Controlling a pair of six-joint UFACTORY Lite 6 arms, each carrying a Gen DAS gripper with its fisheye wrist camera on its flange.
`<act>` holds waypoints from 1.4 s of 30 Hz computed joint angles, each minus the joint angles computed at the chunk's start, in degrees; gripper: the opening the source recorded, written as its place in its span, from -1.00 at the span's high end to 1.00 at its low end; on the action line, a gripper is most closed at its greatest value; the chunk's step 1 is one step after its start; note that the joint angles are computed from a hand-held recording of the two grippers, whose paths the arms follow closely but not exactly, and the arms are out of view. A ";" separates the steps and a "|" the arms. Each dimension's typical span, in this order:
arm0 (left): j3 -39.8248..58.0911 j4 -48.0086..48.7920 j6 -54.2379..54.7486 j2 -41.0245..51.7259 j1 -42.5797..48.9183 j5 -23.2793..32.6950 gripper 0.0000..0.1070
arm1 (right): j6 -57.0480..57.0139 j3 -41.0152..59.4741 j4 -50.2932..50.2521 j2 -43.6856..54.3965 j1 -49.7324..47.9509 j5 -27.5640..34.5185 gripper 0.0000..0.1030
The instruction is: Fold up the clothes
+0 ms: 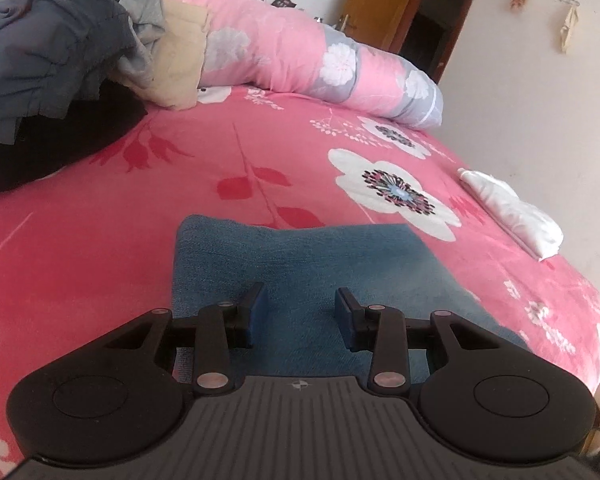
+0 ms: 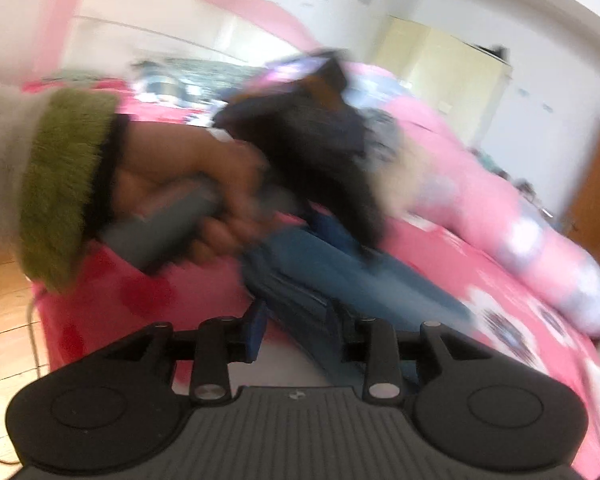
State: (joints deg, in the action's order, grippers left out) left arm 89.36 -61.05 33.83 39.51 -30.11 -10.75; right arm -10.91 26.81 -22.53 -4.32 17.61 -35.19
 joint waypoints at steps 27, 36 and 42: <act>-6.92 19.45 -14.10 2.42 -3.14 -14.38 0.28 | 40.71 18.91 -18.91 24.94 -25.01 -3.08 -0.13; -14.44 14.02 -10.59 -5.57 -5.77 -18.90 0.07 | 56.17 14.60 -47.65 8.32 -35.37 -3.02 -0.11; -16.28 13.99 -11.44 -5.75 -6.57 -20.61 0.05 | 64.34 32.30 -46.58 17.90 -29.04 -5.68 0.30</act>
State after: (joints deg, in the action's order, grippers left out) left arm 73.09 -47.07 22.39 33.76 -36.69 -31.36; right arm 53.43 59.11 -69.11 13.58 -11.43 -40.86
